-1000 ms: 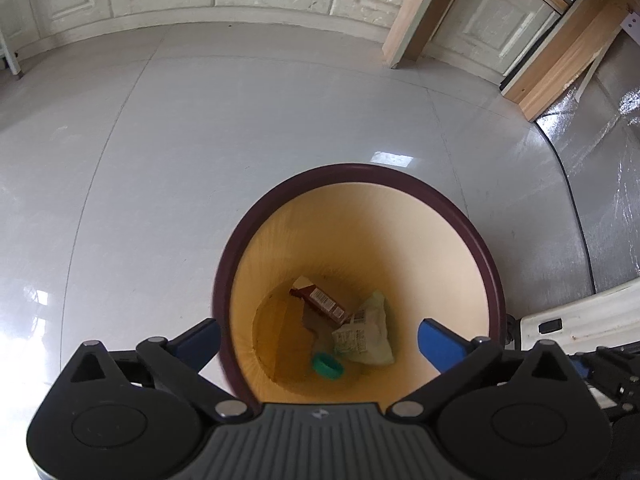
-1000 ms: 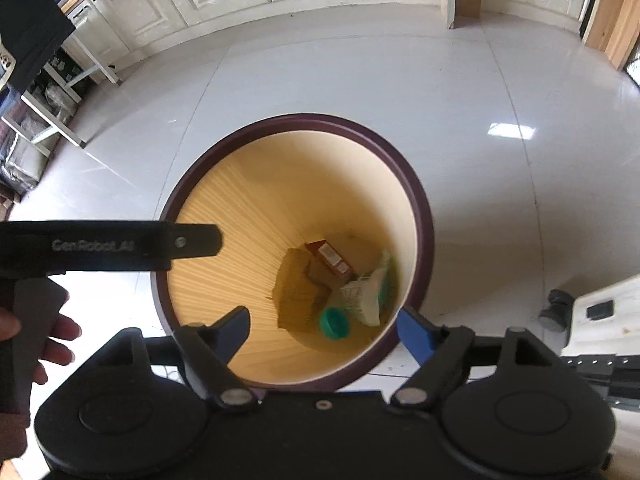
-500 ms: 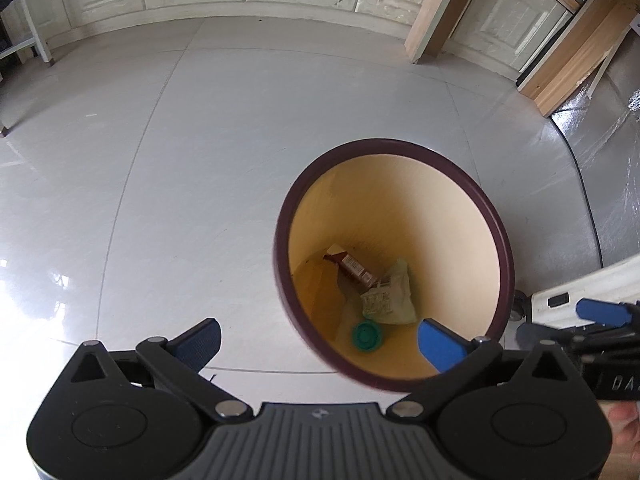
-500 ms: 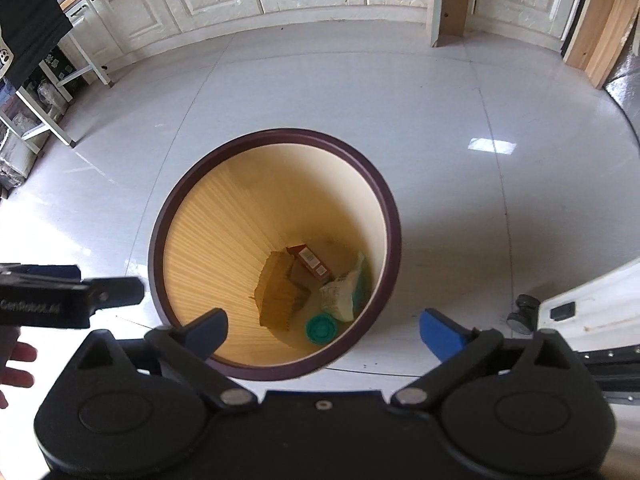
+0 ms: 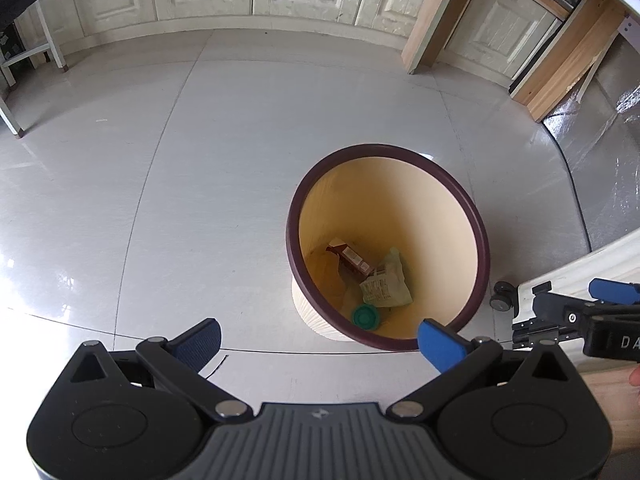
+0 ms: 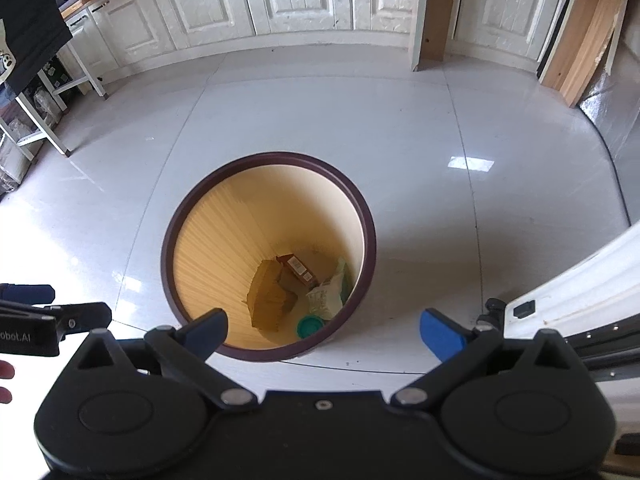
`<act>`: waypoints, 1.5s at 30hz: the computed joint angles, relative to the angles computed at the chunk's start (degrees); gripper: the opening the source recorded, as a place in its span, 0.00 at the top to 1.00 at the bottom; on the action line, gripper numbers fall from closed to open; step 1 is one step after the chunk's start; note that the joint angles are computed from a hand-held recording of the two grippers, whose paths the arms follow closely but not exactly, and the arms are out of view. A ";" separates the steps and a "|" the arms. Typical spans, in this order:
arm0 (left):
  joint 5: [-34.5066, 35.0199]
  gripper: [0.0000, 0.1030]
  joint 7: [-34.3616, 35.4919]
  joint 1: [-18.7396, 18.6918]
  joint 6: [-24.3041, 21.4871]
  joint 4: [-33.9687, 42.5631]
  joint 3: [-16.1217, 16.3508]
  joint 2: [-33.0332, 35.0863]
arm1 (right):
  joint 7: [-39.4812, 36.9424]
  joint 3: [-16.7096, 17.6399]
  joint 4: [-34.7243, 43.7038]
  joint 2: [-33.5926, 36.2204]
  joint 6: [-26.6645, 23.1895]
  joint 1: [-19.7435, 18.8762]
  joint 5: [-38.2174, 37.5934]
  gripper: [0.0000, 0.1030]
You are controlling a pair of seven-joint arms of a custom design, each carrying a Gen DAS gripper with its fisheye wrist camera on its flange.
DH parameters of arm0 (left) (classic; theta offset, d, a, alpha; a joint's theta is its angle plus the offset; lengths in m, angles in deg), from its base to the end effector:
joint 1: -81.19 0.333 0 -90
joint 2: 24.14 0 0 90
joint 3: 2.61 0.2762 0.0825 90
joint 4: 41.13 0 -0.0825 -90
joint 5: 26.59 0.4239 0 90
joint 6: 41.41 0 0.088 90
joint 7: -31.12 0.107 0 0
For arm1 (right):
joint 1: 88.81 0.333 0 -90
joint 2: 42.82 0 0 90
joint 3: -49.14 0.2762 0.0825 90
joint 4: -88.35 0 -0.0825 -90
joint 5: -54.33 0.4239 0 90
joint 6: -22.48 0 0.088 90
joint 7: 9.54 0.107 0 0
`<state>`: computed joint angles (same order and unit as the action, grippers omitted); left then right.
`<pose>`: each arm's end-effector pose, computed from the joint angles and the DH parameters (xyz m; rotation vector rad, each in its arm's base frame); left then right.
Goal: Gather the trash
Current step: 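Lift both open tools away from the wastebasket back toward the table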
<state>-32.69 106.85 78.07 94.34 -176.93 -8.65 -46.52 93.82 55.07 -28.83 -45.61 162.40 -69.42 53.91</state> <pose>0.5083 -0.0843 0.4604 -2.2166 1.9051 -0.5191 0.5554 0.2633 0.4542 -2.1267 1.7136 -0.2814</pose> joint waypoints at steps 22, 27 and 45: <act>2.68 0.00 -7.01 0.22 -2.86 -7.05 -0.82 -22.12 | 3.44 2.39 -6.57 -16.32 2.24 0.16 -6.30 0.00; 4.66 0.00 -9.23 0.80 -2.65 -7.50 -1.37 -27.14 | 3.34 2.98 -7.08 -20.15 4.48 0.08 -7.07 0.00; 9.47 0.00 -12.44 -0.23 -1.04 -1.29 -4.64 -36.21 | 1.48 3.27 -7.31 -33.49 10.94 -0.48 -5.68 0.00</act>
<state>-23.22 94.41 77.84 93.31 -178.22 -13.29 -82.73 95.30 58.34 -36.14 -79.10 173.34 -69.90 48.22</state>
